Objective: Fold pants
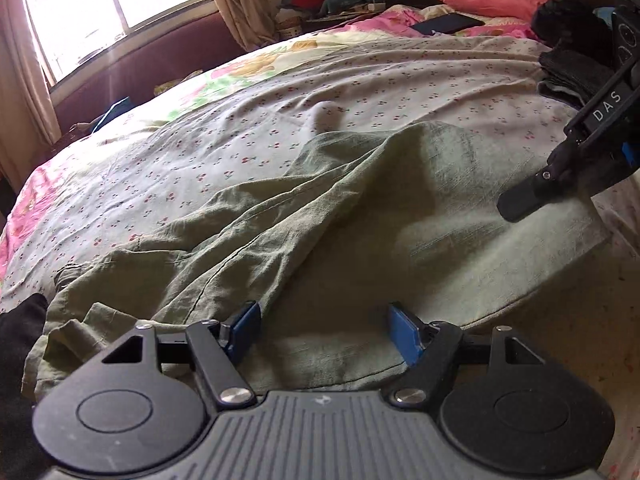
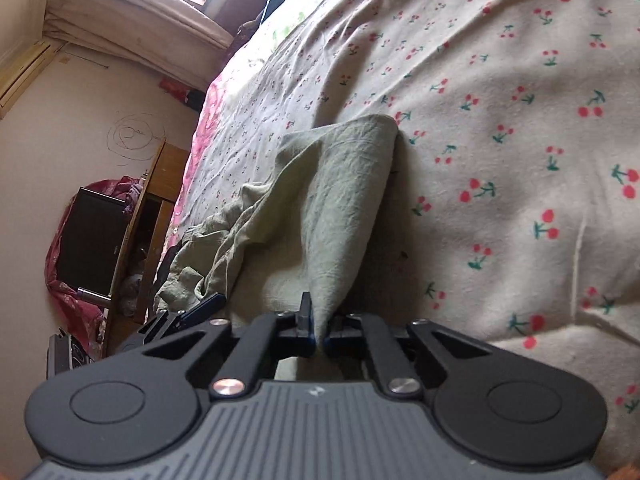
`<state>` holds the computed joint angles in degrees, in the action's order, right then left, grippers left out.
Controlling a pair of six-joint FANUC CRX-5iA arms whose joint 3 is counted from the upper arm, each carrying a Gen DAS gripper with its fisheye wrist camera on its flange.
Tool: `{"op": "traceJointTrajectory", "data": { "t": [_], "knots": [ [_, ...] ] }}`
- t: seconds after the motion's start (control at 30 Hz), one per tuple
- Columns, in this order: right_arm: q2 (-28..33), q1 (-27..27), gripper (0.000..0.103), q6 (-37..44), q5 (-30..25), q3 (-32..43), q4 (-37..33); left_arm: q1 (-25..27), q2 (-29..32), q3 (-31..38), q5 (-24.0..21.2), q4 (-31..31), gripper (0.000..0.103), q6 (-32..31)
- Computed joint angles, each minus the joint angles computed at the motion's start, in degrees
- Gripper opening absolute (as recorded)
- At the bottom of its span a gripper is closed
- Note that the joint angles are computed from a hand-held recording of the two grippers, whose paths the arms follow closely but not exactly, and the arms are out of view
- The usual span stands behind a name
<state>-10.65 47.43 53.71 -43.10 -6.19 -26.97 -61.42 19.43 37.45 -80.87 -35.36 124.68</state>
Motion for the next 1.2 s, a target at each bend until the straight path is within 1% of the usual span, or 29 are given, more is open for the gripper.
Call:
{"op": "traceJointTrajectory", "data": {
  "t": [0.1,0.13,0.17,0.2,0.3,0.33,0.37,0.4,0.43,0.5,0.53,0.6,0.63,0.67,0.7,0.73,0.77,0.8,0.83,0.87,0.9,0.93,1.0,1.03,1.07,1.1,1.13,1.2],
  "knots": [
    [-3.6,0.8,0.005,-4.7,-3.0,-2.6,6.6,-0.1,0.8,0.5,2.2,3.0,0.083,-1.9],
    [-3.8,1.0,0.006,-4.8,-5.0,-2.4,8.3,-0.1,1.1,0.8,2.3,3.7,0.083,-2.7],
    [-3.9,1.5,0.010,-6.2,-6.6,-2.3,10.6,-0.3,1.4,1.2,1.7,3.3,0.083,-3.0],
    [-4.0,2.4,0.012,-8.8,-7.8,-2.5,13.6,-0.4,1.3,1.2,1.4,2.8,0.083,-2.9],
    [-5.3,6.9,0.013,-17.6,-7.9,-4.8,27.2,0.0,-1.0,-0.5,1.0,1.6,0.083,0.8],
    [-5.7,9.3,0.013,-21.1,-8.0,-6.4,34.6,0.1,-2.1,-1.5,1.0,1.1,0.083,1.9],
    [-5.7,10.7,0.013,-21.6,-8.1,-6.9,39.1,0.2,-3.0,-2.4,0.8,0.3,0.083,2.8],
    [-5.3,11.3,0.013,-20.2,-7.9,-6.5,40.7,0.1,-3.7,-3.1,0.4,-0.7,0.083,3.2],
    [-4.5,11.0,0.013,-16.0,-7.4,-4.9,39.3,0.1,-4.2,-3.5,0.0,-1.5,0.083,3.4],
    [-1.1,9.7,0.013,-6.4,-7.3,0.3,32.1,0.2,-5.1,-4.6,-0.9,-3.4,0.083,3.8],
    [1.8,8.9,0.013,-0.4,-7.9,4.0,26.9,0.3,-5.3,-4.8,-1.5,-4.4,0.083,4.0],
    [8.4,7.1,0.013,11.1,-12.1,11.9,16.8,0.7,-5.2,-4.6,-2.6,-6.2,0.084,4.2],
    [11.2,7.1,0.013,14.0,-13.3,14.5,14.8,1.1,-5.2,-4.6,-3.0,-6.9,0.085,4.1],
    [14.0,7.2,0.013,16.5,-14.5,17.0,13.7,1.2,-5.0,-4.4,-3.7,-8.1,0.089,4.3],
    [16.3,7.6,0.012,17.8,-15.5,19.1,13.5,1.2,-4.4,-3.7,-5.4,-10.1,0.089,4.7],
    [17.6,8.2,0.012,17.3,-14.7,20.0,15.0,0.9,-3.7,-2.9,-7.6,-13.0,0.089,5.7],
    [18.5,8.8,0.012,15.5,-13.1,20.3,17.2,0.7,-3.7,-2.7,-8.5,-14.7,0.089,6.7],
    [19.0,9.4,0.012,13.3,-11.0,20.4,20.0,0.3,-3.8,-2.8,-9.7,-17.0,0.089,8.8],
    [18.7,10.2,0.012,10.5,-8.2,19.2,24.0,-0.3,-3.9,-2.7,-12.3,-20.1,0.089,11.5],
    [18.2,11.4,0.015,5.9,-5.3,16.8,30.6,-0.9,-3.5,-2.4,-15.1,-22.8,0.089,13.9],
    [17.8,12.0,0.016,3.7,-4.5,15.5,34.7,-1.2,-3.9,-2.9,-16.8,-24.3,0.089,16.0],
    [17.6,12.1,0.016,4.5,-4.6,15.6,35.9,-1.5,-4.8,-4.1,-16.9,-24.7,0.089,18.0],
    [16.7,11.4,0.016,9.7,-4.5,16.9,31.0,-2.2,-8.6,-8.5,-14.0,-23.7,0.089,22.6],
    [17.3,10.7,0.016,14.5,-5.7,19.4,26.2,-2.6,-9.8,-9.8,-13.1,-23.0,0.089,23.8],
    [18.0,10.6,0.018,17.4,-6.8,21.3,23.4,-3.0,-10.7,-10.7,-12.6,-22.4,0.089,24.6],
    [19.2,10.2,0.021,21.2,-8.3,23.7,19.5,-3.6,-11.2,-11.1,-12.3,-22.0,0.089,24.9],
    [20.5,9.8,0.021,24.8,-10.1,26.2,16.0,-4.2,-11.9,-11.7,-11.9,-21.8,0.089,24.8],
    [23.7,9.3,0.023,28.6,-13.6,31.1,10.7,-5.6,-12.1,-11.7,-12.8,-22.3,0.090,23.5]
  ]
}}
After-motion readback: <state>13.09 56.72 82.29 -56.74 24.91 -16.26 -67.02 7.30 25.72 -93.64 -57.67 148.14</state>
